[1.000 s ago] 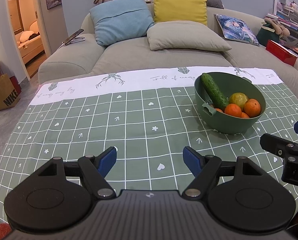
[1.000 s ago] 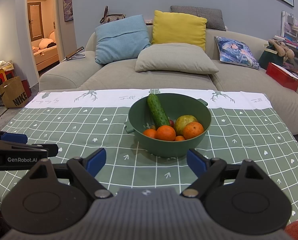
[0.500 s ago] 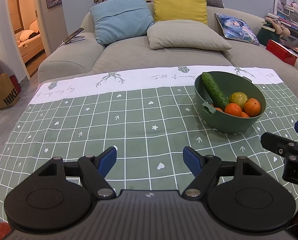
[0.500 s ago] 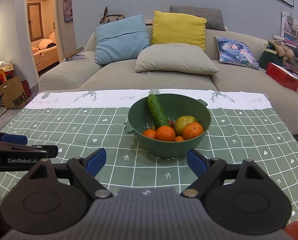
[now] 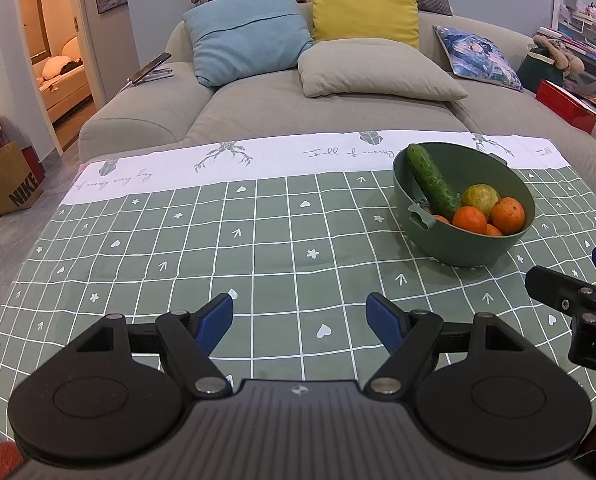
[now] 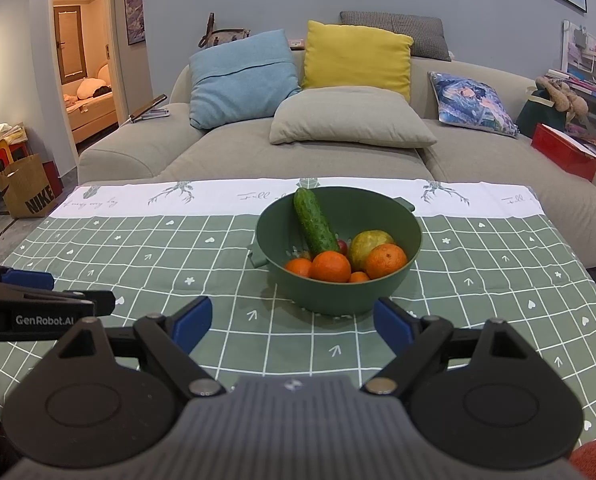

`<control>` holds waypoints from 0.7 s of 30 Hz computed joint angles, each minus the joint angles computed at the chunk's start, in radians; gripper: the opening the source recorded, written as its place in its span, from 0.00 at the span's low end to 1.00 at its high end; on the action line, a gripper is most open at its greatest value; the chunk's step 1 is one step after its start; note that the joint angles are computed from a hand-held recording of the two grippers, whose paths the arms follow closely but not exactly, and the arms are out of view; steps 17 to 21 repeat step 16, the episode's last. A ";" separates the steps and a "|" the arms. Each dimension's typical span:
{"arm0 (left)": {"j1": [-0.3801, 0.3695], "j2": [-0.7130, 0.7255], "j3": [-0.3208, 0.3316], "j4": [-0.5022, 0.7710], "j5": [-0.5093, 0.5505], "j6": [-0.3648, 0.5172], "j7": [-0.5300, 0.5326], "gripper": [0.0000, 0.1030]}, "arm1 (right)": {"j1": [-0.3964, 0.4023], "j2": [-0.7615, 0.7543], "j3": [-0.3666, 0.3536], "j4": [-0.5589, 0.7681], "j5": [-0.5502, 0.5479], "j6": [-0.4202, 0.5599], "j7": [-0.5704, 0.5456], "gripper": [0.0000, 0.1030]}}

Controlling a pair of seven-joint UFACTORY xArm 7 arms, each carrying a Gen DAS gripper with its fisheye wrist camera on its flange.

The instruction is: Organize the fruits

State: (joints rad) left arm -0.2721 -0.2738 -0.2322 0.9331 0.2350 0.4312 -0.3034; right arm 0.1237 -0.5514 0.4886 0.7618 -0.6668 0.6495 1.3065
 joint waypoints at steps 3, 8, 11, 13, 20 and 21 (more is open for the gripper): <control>-0.002 0.000 0.002 0.003 -0.004 0.002 0.002 0.86 | 0.000 0.000 0.000 -0.001 -0.002 -0.001 0.002 0.82; -0.011 0.003 0.009 0.009 -0.021 0.003 0.028 0.86 | 0.002 0.001 -0.002 -0.001 -0.002 -0.001 0.002 0.82; -0.015 0.006 0.009 0.011 -0.028 0.004 0.039 0.85 | 0.002 0.002 -0.003 -0.002 -0.001 -0.001 0.004 0.82; -0.014 0.008 0.008 0.013 -0.028 0.007 0.040 0.85 | 0.003 0.002 -0.005 -0.003 0.000 -0.001 0.002 0.82; -0.017 0.014 0.011 0.017 -0.038 0.013 0.043 0.85 | 0.004 0.005 -0.008 -0.003 0.005 0.000 0.002 0.82; -0.017 0.014 0.011 0.017 -0.038 0.013 0.043 0.85 | 0.004 0.005 -0.008 -0.003 0.005 0.000 0.002 0.82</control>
